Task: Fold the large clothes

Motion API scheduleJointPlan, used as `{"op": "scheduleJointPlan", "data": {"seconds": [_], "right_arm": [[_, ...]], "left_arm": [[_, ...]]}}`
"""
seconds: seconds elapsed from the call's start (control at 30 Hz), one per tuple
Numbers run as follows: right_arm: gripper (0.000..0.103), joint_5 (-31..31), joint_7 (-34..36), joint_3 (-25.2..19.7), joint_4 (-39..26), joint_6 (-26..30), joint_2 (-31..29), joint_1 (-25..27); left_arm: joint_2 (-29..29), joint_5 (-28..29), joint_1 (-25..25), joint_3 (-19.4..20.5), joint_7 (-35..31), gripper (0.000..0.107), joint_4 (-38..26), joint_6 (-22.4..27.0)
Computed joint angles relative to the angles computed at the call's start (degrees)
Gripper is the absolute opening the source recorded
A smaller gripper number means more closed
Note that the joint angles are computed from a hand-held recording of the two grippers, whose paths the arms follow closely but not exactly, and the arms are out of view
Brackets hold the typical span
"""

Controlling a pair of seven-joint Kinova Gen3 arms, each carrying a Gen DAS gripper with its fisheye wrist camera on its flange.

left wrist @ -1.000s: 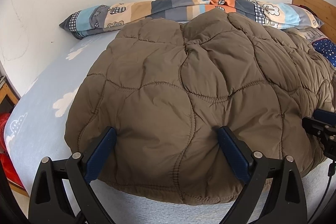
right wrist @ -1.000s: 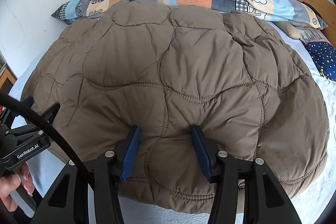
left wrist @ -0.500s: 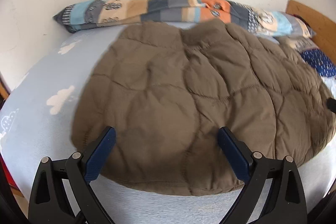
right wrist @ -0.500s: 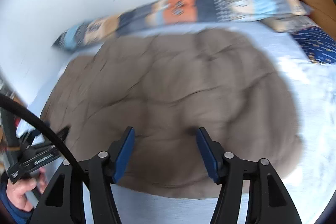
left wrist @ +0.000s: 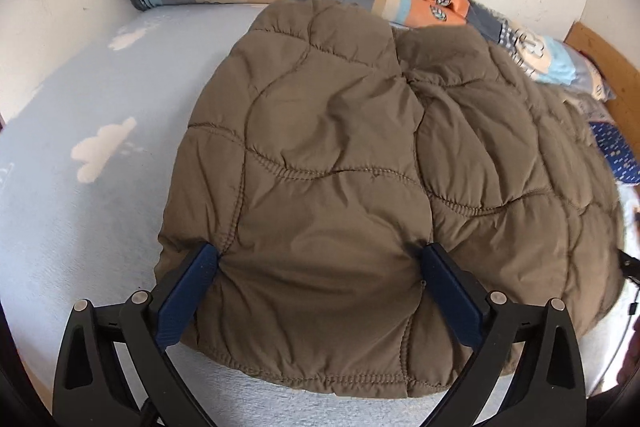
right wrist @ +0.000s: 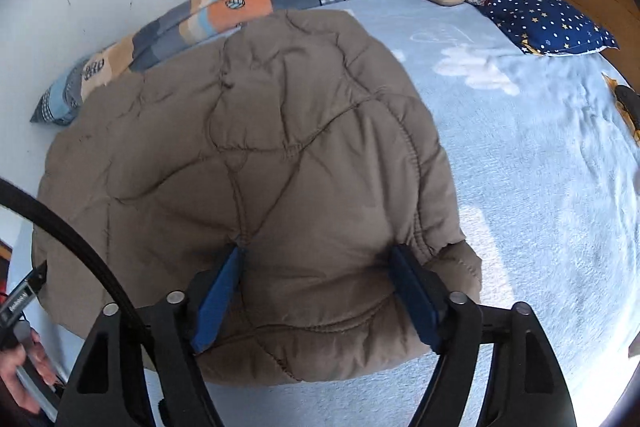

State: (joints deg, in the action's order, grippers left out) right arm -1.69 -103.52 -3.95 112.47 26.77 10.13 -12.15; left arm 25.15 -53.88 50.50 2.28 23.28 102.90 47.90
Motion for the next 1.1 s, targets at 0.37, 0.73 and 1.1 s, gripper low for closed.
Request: {"op": "scheduleJointPlan", "data": {"seconds": [0.37,0.73,1.1], "right_arm": [[0.078,2.49,0.38,-1.99,4.89,-11.93,-7.03,-3.45],[0.078,-10.18,12.9,-4.88,3.82,-12.74,-5.75,-0.89],[0.036,-10.88,17.42,-1.41,-16.34,-0.07,6.39,1.77]], "left_arm": [[-4.71,-6.74,11.93,-4.02,6.76,0.101,0.1,12.91],[-7.67,-5.59,-2.27,7.01,6.09,0.101,0.4,9.41],[7.8,-11.59,-31.47,33.27,-19.54,0.101,-20.62,18.33]]}}
